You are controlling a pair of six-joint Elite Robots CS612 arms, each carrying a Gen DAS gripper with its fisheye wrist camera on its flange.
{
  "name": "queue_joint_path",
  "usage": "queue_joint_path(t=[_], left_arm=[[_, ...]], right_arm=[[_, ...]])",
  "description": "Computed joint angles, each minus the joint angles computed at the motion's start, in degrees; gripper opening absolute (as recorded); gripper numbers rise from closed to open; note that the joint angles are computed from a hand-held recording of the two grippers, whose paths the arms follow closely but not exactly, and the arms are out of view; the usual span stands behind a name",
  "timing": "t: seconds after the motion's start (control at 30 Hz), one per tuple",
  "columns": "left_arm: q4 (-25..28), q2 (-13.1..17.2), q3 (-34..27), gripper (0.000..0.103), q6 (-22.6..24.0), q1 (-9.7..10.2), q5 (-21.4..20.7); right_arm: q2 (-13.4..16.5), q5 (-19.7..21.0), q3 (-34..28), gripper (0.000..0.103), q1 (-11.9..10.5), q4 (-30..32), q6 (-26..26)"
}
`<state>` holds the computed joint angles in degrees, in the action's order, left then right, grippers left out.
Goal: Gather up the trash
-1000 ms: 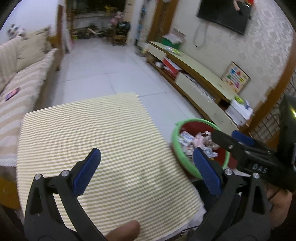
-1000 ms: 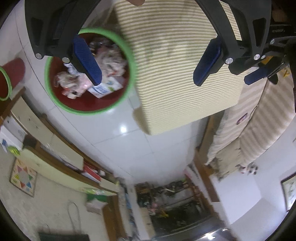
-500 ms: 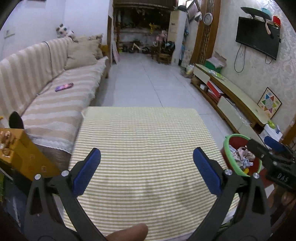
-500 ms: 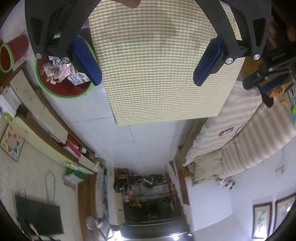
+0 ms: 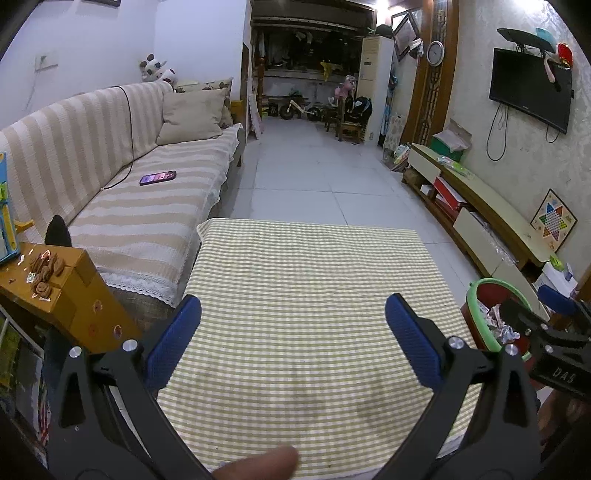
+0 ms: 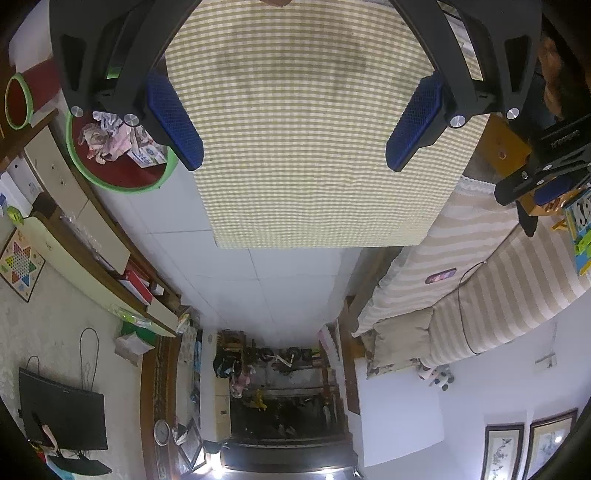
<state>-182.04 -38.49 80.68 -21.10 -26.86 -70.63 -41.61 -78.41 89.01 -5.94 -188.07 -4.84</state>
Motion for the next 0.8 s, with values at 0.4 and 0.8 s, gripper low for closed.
queue_joint_path(t=[0.4,0.8], left_arm=[[-0.5,0.0,0.2,0.098,1.3,-0.23,-1.1],[-0.4,0.0,0.2,0.098,1.3,-0.29,-1.0]], right_arm=[[0.1,-0.6,0.2,0.096,-0.2,-0.5,1.1],[0.0,-0.5,0.3,0.096,-0.2,-0.4,1.0]])
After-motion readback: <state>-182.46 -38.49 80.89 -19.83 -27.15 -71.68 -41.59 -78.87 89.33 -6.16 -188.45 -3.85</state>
